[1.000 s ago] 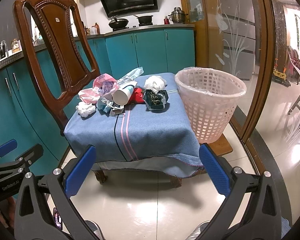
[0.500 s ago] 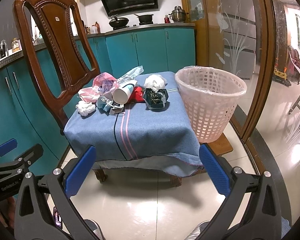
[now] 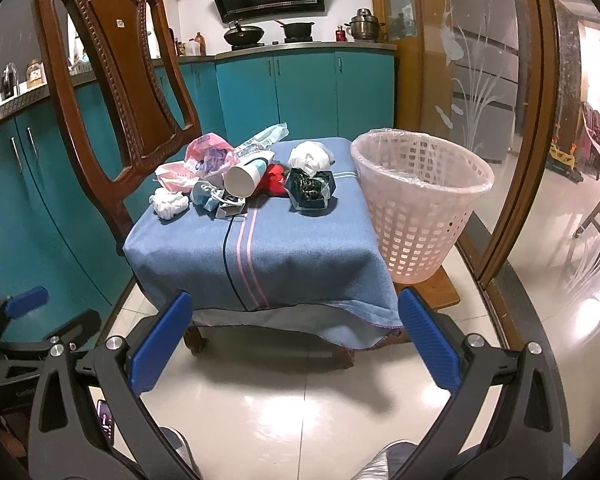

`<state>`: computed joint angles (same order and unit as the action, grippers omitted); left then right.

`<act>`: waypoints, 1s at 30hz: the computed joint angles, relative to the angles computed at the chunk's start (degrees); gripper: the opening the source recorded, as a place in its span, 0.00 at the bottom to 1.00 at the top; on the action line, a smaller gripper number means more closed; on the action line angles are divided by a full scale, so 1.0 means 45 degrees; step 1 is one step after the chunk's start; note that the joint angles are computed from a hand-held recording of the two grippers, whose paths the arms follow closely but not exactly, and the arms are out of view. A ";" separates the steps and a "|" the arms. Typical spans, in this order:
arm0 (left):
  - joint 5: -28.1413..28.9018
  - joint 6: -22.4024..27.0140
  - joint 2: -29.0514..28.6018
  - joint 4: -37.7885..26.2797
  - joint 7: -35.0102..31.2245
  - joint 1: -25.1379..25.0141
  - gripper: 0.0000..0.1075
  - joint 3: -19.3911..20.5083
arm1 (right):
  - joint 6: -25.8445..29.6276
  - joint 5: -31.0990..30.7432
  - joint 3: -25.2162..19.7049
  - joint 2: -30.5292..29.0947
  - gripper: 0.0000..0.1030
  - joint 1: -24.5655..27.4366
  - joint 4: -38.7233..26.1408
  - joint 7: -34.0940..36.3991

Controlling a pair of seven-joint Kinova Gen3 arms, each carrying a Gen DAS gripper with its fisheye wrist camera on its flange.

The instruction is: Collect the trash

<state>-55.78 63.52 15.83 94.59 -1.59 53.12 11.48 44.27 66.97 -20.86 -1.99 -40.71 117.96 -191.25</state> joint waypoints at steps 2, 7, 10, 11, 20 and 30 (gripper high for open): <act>-0.0292 0.0414 0.0138 -0.0037 -0.0143 -0.0263 0.93 0.0661 | -0.0019 0.0093 0.0021 -0.0005 0.98 0.0018 0.0035 0.0184; -0.1922 -0.1553 -0.0844 0.2061 0.2093 -0.2816 0.93 0.3152 | 0.0490 0.0788 -0.0134 0.0028 0.98 -0.0106 0.0160 -0.0012; -0.2588 -0.3106 -0.1482 0.3180 0.3646 -0.2985 0.93 0.2508 | 0.1022 0.2224 -0.0337 -0.0006 0.98 -0.0408 0.0590 -0.1173; -0.2851 -0.3417 -0.1553 0.3371 0.4164 -0.2582 0.93 0.1923 | 0.1178 0.2742 -0.0414 -0.0061 0.98 -0.0505 0.0777 -0.1643; -0.2950 -0.2945 -0.0700 0.2736 0.3318 -0.1161 0.93 0.0491 | 0.0710 0.4686 -0.0031 0.0593 0.98 -0.0866 0.1229 -0.2158; -0.1918 -0.1959 0.0050 0.1585 0.0740 -0.1057 0.93 0.0137 | 0.1359 0.5571 0.0058 0.1044 0.98 -0.1212 0.1342 -0.2763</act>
<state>-64.42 54.70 16.06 101.72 1.74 48.36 12.09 50.38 92.04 -20.60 2.70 -46.16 124.00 -203.68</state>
